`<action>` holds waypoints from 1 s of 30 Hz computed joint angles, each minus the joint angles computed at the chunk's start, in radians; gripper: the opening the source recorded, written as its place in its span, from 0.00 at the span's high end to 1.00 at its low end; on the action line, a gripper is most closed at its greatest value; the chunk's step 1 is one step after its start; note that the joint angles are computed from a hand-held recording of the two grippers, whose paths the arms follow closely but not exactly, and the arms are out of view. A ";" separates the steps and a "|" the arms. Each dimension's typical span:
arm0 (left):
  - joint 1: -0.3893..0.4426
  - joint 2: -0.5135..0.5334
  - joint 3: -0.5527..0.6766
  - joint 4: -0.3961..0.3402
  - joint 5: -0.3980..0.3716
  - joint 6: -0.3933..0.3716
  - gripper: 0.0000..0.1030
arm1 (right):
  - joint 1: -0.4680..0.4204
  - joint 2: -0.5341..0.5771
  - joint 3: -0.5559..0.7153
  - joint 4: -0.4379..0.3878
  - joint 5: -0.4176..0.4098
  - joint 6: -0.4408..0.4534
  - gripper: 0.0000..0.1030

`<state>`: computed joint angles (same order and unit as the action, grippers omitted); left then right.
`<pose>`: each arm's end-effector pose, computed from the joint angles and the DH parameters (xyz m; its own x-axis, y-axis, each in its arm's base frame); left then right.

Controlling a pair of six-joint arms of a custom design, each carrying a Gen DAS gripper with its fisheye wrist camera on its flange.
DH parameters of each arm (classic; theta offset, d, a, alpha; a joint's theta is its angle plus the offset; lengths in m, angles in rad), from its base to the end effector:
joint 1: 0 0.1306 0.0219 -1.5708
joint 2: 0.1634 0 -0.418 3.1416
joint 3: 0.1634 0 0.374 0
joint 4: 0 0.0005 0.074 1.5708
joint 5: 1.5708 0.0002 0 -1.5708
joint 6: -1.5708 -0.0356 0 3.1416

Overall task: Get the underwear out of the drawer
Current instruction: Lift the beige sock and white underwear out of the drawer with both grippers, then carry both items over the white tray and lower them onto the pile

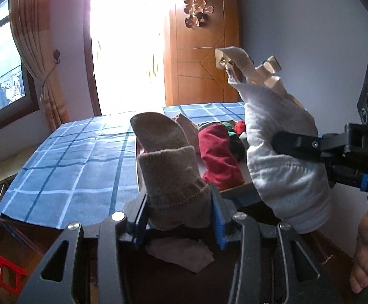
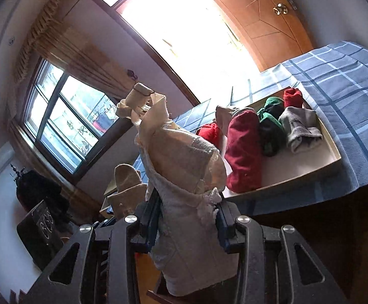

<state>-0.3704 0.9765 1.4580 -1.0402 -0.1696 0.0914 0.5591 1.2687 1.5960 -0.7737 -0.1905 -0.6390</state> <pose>0.2548 -0.0930 0.6256 -0.5125 0.1025 -0.8526 0.1774 0.9841 0.0117 0.3497 0.2262 0.6176 -0.6907 0.2586 -0.6753 -0.3160 0.7320 0.6036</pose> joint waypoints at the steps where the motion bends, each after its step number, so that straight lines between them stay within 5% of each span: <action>1: 0.001 0.005 0.002 0.004 -0.002 -0.006 0.59 | 0.000 0.006 0.006 0.003 0.001 -0.005 0.60; 19: 0.030 0.101 0.052 0.074 -0.026 -0.076 0.59 | -0.018 0.117 0.111 0.025 0.010 -0.078 0.60; 30: 0.050 0.165 0.073 0.083 0.001 -0.101 0.59 | -0.011 0.195 0.173 0.007 0.081 -0.101 0.60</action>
